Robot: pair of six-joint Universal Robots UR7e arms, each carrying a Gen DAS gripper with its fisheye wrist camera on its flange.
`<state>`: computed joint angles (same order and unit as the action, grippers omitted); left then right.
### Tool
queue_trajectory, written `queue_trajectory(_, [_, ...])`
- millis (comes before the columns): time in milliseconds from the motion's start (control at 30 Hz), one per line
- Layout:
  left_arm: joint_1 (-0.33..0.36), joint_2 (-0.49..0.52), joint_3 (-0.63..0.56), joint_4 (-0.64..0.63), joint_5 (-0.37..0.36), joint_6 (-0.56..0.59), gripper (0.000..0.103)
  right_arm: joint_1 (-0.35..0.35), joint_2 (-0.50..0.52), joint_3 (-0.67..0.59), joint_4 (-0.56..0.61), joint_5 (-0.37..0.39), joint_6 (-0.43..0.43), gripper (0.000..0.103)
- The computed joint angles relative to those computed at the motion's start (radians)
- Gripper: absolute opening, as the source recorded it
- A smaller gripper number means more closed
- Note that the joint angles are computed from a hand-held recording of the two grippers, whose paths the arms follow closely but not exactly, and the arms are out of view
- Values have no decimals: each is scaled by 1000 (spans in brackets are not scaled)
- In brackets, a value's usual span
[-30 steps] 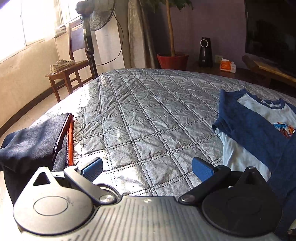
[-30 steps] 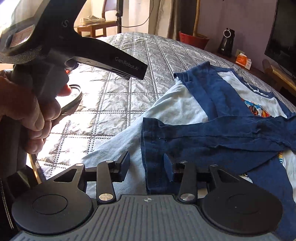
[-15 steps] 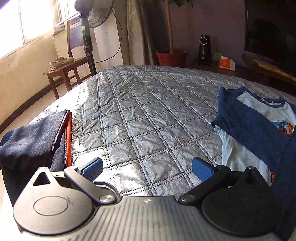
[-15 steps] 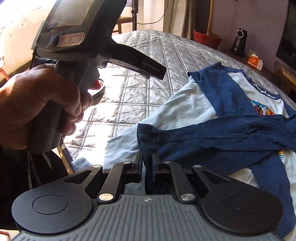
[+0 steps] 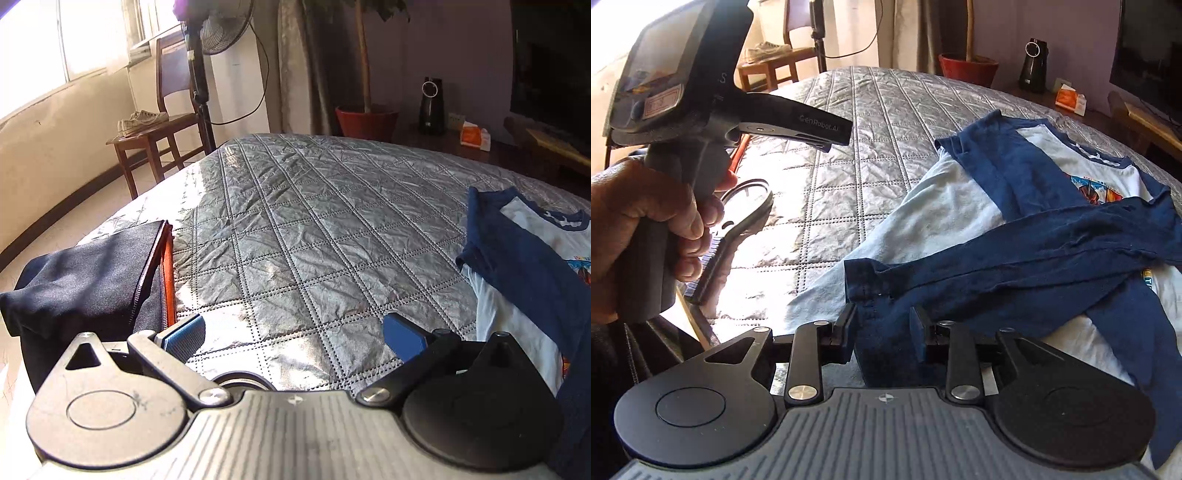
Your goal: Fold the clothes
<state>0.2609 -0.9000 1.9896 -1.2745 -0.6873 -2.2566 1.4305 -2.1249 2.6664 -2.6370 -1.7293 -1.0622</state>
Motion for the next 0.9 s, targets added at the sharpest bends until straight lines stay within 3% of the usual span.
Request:
queue_trajectory(67, [-5, -28, 14, 54, -27, -56, 102, 42, -36, 12, 9, -26, -51, 42])
queue_trajectory(233, [-21, -114, 70, 102, -122, -140, 102, 113, -102, 25, 193, -40, -49, 47])
queue_trajectory(300, [-41, -147, 90, 115, -145, -187, 102, 147, -45, 46, 162, -96, 25, 50])
queue_trajectory(400, [-71, -179, 108, 139, -166, -247, 102, 153, -5, 83, 60, -93, 80, 55])
queue_trajectory(433, [-80, -189, 113, 147, -173, -265, 102, 172, 18, 88, 24, -112, 105, 53])
queue_trajectory(567, [-95, -219, 135, 156, -191, -296, 102, 203, 55, 111, -84, -146, 139, 12])
queue_trajectory(600, [-96, -226, 141, 151, -196, -303, 102, 203, 60, 110, -93, -149, 151, 8])
queue_trajectory(767, [-91, -243, 159, 118, -201, -296, 102, 253, 109, 110, -138, -176, 197, 6])
queue_trajectory(900, [-84, -225, 158, 64, -161, -225, 102, 292, 107, 115, -90, -157, 193, 5])
